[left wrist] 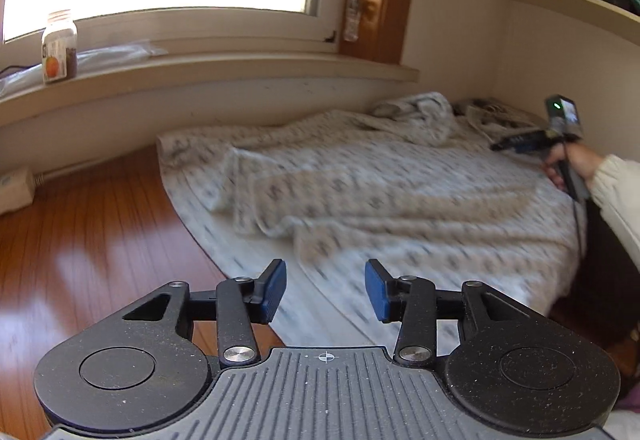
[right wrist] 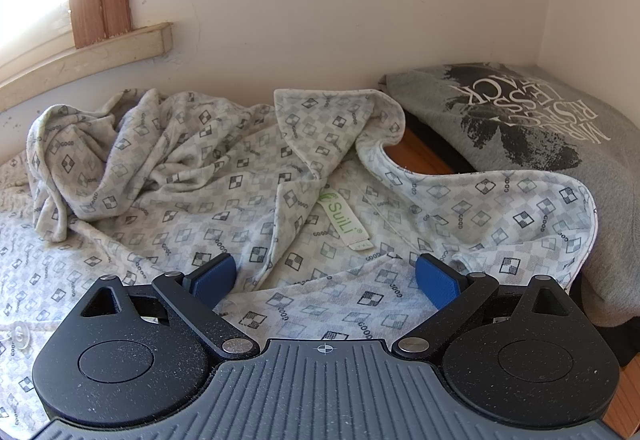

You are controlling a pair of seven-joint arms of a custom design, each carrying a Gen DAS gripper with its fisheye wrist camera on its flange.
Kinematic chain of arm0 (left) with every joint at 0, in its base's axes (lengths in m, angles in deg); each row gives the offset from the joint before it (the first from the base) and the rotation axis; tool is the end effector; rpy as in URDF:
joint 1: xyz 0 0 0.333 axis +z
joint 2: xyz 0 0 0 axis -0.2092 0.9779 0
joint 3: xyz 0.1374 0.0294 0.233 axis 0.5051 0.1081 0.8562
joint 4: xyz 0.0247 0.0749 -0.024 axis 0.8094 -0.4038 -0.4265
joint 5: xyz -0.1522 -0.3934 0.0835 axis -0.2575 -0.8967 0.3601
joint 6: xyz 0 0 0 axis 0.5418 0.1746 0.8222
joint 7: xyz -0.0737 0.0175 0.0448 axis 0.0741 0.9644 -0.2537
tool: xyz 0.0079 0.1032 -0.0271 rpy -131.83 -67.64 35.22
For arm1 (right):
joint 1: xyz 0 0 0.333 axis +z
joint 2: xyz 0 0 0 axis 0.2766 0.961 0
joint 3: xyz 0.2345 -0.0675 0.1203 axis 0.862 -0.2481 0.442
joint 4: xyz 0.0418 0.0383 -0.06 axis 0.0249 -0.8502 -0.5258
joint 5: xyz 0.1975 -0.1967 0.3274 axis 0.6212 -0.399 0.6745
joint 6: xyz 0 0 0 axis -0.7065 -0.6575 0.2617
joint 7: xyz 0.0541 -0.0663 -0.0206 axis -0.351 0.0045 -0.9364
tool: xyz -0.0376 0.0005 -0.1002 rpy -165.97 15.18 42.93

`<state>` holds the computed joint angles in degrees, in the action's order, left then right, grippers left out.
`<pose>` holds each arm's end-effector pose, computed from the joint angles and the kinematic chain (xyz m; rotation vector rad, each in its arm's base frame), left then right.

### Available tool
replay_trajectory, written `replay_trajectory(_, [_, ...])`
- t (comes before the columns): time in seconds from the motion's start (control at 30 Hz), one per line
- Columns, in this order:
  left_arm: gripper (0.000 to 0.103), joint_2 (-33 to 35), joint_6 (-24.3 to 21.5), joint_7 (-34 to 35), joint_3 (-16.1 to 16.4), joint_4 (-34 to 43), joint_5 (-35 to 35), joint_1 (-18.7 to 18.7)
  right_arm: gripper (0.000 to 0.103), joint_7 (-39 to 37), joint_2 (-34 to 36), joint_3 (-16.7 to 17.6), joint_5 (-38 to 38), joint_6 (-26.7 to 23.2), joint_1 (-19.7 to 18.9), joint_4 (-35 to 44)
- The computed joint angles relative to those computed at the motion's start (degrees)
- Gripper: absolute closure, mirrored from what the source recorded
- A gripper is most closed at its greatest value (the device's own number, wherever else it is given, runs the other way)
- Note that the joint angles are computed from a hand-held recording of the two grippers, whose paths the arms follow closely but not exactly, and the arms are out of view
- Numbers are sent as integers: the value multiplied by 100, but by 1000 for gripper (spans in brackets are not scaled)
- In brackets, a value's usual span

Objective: Fold clothes

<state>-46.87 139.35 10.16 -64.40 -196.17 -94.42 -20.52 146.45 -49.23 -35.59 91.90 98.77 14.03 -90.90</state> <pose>0.5438 -0.1770 0.6758 -1.5357 1.8348 -1.1035 0.6977 -0.0110 0.6916 -1.9322 1.2715 -0.6204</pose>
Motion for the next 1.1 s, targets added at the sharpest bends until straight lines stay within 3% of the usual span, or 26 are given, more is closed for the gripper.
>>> replay_trajectory(0.43, [61, -1279, -47, -538, -303, -1336, 129, -428, 7, 73, -100, -21, -71, 85, 41, -145])
replay_trajectory(0.53, [61, -1269, -141, -357, -142, -1344, -79, -641, 7, 74, -97, -22, -67, 80, 42, -141])
replay_trajectory(0.63, [67, -1187, 52, -224, -97, -1356, -154, -694, 7, 76, -95, -22, -66, 77, 42, -137])
replay_trajectory(0.7, [77, -1112, 142, -132, -114, -1314, -106, -679, 7, 84, -103, -21, -64, 79, 45, -150])
replay_trajectory(0.73, [103, -1096, 140, 25, -12, -1296, -236, -776, 7, 87, -107, -21, -65, 80, 46, -154])
replay_trajectory(0.83, [103, -1070, 115, 506, 233, -1236, -658, -992, 7, 87, -106, -22, -60, 76, 46, -151])
replay_trajectory(0.97, [103, -1474, -96, 614, 383, -1283, -881, -815, 7, 92, -107, -23, -63, 75, 48, -151])
replay_trajectory(1.1, [102, -1654, -841, 963, 770, -1221, -1500, -942, 7, 97, -106, -23, -68, 78, 51, -151])
